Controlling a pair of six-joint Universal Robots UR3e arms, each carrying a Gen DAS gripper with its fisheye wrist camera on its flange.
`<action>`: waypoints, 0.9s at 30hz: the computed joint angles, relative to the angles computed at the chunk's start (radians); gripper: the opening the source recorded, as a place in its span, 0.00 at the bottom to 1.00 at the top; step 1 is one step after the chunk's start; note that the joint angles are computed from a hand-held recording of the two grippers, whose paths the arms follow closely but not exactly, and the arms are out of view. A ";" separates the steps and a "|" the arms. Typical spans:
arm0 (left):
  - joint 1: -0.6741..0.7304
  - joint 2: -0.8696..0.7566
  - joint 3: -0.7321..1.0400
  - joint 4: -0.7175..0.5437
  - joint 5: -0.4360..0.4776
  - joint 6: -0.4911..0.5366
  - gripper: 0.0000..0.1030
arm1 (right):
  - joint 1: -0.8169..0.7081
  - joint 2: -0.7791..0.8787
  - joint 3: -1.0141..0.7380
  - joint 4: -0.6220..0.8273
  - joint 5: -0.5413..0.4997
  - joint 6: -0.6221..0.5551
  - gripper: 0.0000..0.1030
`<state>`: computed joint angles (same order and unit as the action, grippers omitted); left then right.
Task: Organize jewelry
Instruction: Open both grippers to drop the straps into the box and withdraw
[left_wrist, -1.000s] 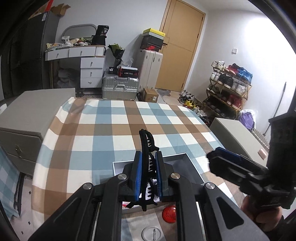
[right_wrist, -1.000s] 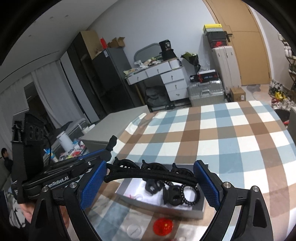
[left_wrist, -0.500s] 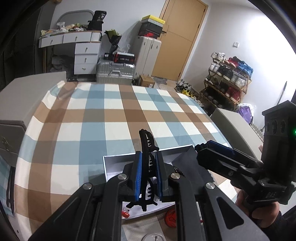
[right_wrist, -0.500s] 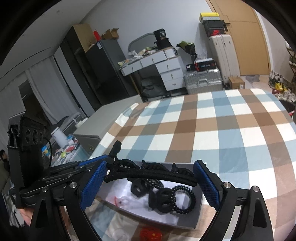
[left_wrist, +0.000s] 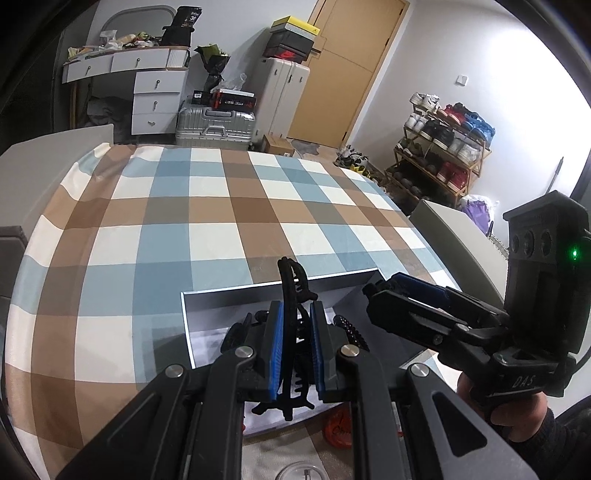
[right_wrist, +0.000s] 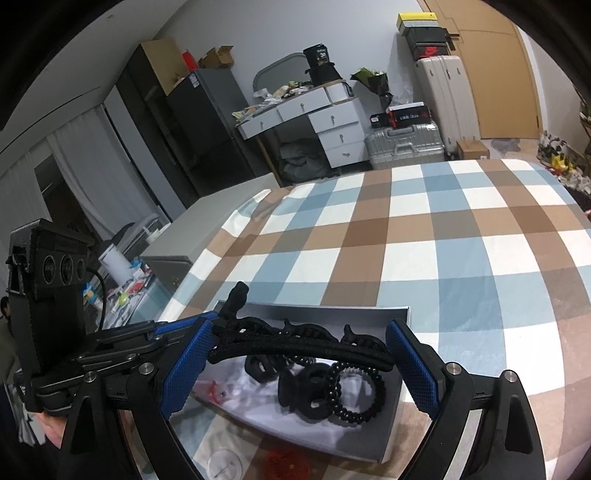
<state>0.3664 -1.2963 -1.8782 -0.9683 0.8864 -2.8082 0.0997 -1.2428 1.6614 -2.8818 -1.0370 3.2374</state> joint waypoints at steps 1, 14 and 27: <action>0.005 -0.008 0.004 -0.006 -0.011 0.005 0.09 | 0.001 0.006 -0.008 0.003 0.001 0.001 0.92; 0.074 0.057 -0.040 0.000 -0.070 0.019 0.49 | -0.020 -0.007 0.037 -0.056 0.038 0.049 0.96; 0.092 0.175 -0.085 0.011 -0.028 0.036 0.50 | -0.047 -0.174 0.200 -0.150 0.019 0.050 1.00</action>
<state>0.4581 -1.1212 -1.9627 -0.9577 0.8587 -2.7717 0.0531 -1.4169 1.8611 -3.0318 -1.0177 3.2873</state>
